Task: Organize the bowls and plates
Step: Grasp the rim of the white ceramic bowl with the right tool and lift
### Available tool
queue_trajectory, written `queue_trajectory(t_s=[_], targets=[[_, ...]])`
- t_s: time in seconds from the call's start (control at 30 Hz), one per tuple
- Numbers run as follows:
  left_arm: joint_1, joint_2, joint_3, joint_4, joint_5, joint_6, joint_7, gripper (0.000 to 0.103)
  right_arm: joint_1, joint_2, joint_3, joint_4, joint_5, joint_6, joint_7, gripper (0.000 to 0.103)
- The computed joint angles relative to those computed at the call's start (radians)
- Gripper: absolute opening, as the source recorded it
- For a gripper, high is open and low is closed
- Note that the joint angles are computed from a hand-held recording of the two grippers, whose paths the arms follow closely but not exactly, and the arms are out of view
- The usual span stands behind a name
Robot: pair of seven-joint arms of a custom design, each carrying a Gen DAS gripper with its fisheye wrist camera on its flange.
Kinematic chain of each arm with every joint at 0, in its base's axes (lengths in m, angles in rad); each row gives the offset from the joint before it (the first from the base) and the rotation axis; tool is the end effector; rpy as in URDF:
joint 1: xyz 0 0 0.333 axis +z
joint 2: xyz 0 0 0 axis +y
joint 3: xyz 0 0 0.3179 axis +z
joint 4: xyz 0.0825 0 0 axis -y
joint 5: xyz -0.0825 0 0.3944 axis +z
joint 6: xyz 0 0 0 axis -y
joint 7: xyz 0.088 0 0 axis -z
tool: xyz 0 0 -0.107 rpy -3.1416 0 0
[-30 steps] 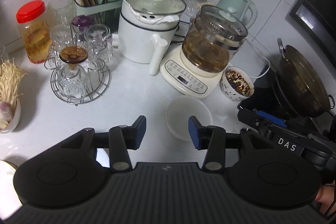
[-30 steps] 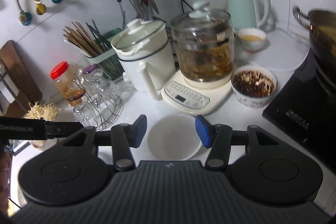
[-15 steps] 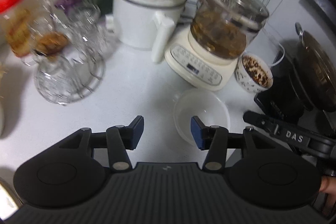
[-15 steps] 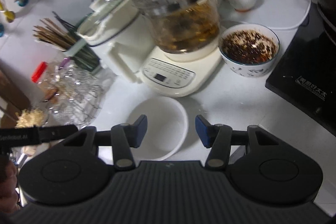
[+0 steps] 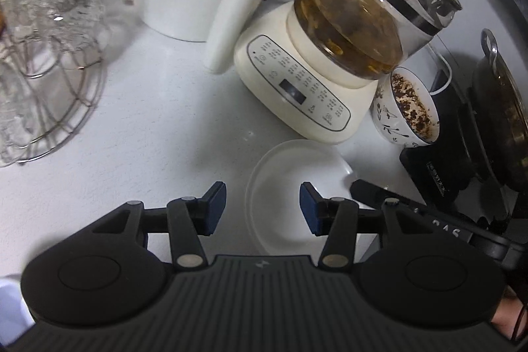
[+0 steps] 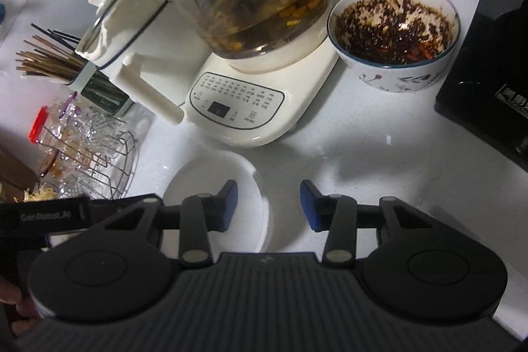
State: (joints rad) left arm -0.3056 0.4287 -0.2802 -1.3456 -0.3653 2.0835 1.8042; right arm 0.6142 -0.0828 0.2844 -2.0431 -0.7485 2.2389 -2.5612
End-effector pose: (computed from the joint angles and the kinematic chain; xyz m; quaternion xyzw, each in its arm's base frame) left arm 0.6156 -0.3818 0.5286 0.4289 -0.8608 0.2575 0.0938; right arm 0.3677 0.4355 0.5103 -0.3291 0.8773 -0.1564 0.3124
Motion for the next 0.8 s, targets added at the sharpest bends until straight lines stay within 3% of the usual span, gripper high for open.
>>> queue_trajectory(t_s=[0.1, 0.27, 0.5, 0.8], targets=[[-0.013, 0.038, 0.01, 0.038, 0.02, -0.025, -0.047, 0.053, -0.006, 0.002, -0.008, -0.019, 0.011, 0.043, 0.008, 0.035], [-0.016, 0.056, 0.008, 0.041, 0.034, -0.038, -0.063, 0.04, -0.014, -0.002, -0.013, -0.047, 0.013, 0.1, 0.024, 0.028], [-0.017, 0.034, 0.015, -0.012, 0.041, 0.005, -0.107, 0.01, -0.022, 0.013, -0.015, -0.051, 0.001, 0.163, 0.01, 0.012], [0.008, -0.01, 0.001, -0.062, 0.004, 0.013, -0.068, 0.007, -0.017, 0.008, -0.013, -0.043, -0.002, 0.155, -0.016, 0.01]])
